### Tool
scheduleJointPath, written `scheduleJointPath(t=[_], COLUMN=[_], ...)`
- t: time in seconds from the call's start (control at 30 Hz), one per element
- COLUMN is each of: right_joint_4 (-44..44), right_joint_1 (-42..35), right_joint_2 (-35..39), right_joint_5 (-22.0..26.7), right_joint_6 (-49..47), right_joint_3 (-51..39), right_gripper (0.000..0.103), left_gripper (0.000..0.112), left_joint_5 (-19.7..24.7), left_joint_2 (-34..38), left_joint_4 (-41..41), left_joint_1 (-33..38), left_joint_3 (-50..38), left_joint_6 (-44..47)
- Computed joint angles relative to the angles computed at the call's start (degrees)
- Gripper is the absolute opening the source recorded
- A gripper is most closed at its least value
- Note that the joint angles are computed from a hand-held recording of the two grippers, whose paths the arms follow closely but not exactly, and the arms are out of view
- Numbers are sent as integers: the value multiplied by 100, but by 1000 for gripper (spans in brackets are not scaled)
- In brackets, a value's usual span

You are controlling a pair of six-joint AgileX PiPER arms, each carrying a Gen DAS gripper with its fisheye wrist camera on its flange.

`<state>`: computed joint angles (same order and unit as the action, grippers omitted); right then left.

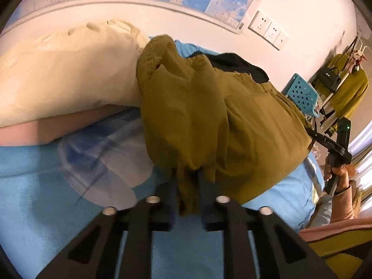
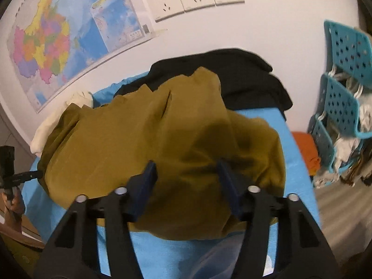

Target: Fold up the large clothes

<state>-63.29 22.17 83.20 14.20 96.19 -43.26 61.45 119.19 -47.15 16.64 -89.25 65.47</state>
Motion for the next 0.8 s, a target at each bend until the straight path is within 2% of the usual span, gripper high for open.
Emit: scheduleJointPath(t=[0.03,0.07,0.2,0.27,0.3,0.33,0.37,0.4,0.47,0.53,0.63,0.7,0.73,0.77,0.8], right_joint_4=[-83,3,275,365,349,241,71,-109,-322,-215,307,564,734,907,1046], right_joint_1=[-4,4,58,34,38,45,70,123,184,166,-129,-139,-132,-81,-43], right_joint_2=[-37,-91,-31,4,-40,-113,-150,-228,-272,-149,172,420,560,793,898], right_joint_5=[-31,-20,74,62,108,138,175,265,408,588,298,400,450,715,901], right_joint_6=[140,50,-204,-258,-209,-88,93,291,444,227,-396,-765,-1036,-1341,-1548], right_joint_3=[49,68,-15,-57,-68,-53,-44,-46,-94,-273,-497,-686,-798,-1022,-1132], right_gripper=[39,36,35,37,38,41,42,47,52,64,68,69,62,52,39], left_gripper=[4,2,3,6,8,20,41,47,50,50,50,50,50,50,50], left_joint_5=[63,101,115,-314,-519,-634,-573,-500,-574,-568,-802,-1071,-1184,-1321,-1347], left_joint_2=[13,13,63,-42,-178,-266,-360,-455,-689,-769,-648,-483,-360,-173,-53], left_joint_4=[42,-4,156,555,478,395,171,-135,-510,-547,-255,112,310,564,664], left_joint_1=[45,126,230,9,-28,-38,23,105,147,22,-383,-663,-794,-950,-992], left_joint_3=[-91,-144,-289,-110,79,166,214,284,481,459,303,171,66,-107,-221], left_joint_6=[-168,-259,-446,-628,-495,-428,-279,-18,465,601,413,116,-64,-341,-447])
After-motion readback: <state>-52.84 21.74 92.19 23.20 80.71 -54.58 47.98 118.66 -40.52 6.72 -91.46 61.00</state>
